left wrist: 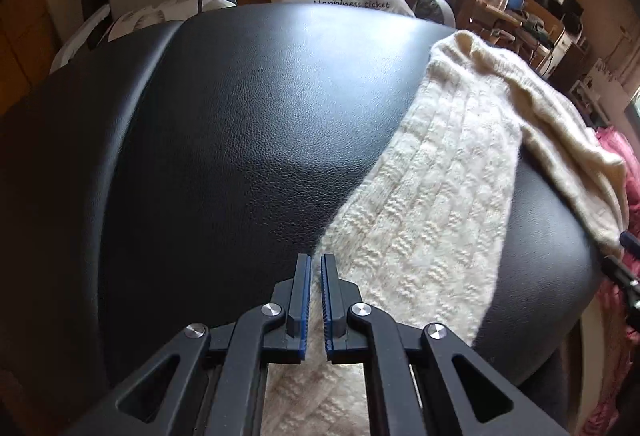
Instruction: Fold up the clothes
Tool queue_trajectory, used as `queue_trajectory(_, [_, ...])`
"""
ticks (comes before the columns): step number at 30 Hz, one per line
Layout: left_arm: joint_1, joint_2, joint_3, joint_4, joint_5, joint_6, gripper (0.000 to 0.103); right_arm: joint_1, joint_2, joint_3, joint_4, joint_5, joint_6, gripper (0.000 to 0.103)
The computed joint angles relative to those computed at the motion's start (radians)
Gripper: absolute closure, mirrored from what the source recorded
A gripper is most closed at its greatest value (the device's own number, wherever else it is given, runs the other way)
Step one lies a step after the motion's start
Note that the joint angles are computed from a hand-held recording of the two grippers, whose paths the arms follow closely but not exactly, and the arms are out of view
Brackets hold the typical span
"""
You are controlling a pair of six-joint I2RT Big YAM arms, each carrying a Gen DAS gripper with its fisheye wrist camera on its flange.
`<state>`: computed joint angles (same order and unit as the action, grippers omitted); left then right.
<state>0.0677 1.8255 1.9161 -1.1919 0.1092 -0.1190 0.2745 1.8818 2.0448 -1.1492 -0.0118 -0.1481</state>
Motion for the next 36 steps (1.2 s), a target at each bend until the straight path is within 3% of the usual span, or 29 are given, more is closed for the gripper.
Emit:
queue_trajectory(5, [0.013, 0.002, 0.019, 0.017, 0.078, -0.016, 0.085, -0.018, 0.003, -0.005, -0.003, -0.017, 0.004, 0.019])
queue_trajectory(10, [0.003, 0.032, 0.068, 0.005, 0.128, -0.006, 0.083, -0.041, 0.013, 0.011, -0.001, -0.001, 0.01, 0.019])
queue_trajectory(18, [-0.026, 0.128, 0.164, -0.024, 0.03, 0.027, 0.081, -0.068, 0.08, 0.144, -0.028, 0.027, -0.011, 0.019])
queue_trajectory(26, [-0.035, 0.108, 0.11, 0.04, 0.018, 0.183, 0.077, -0.064, 0.137, 0.189, -0.08, -0.007, 0.026, 0.019])
queue_trajectory(27, [-0.033, 0.108, 0.113, 0.037, 0.027, 0.187, 0.077, -0.06, 0.141, 0.188, -0.085, -0.009, 0.024, 0.019])
queue_trajectory(29, [-0.009, 0.098, 0.106, 0.044, 0.139, 0.136, 0.08, -0.052, 0.144, 0.186, -0.092, -0.017, 0.015, 0.019])
queue_trajectory(33, [0.02, 0.058, 0.056, 0.12, 0.301, 0.097, 0.081, -0.041, 0.138, 0.174, -0.086, -0.015, -0.009, 0.019])
queue_trajectory(36, [-0.003, 0.079, 0.091, 0.076, 0.19, 0.129, 0.078, -0.043, 0.14, 0.182, -0.091, -0.021, -0.003, 0.018])
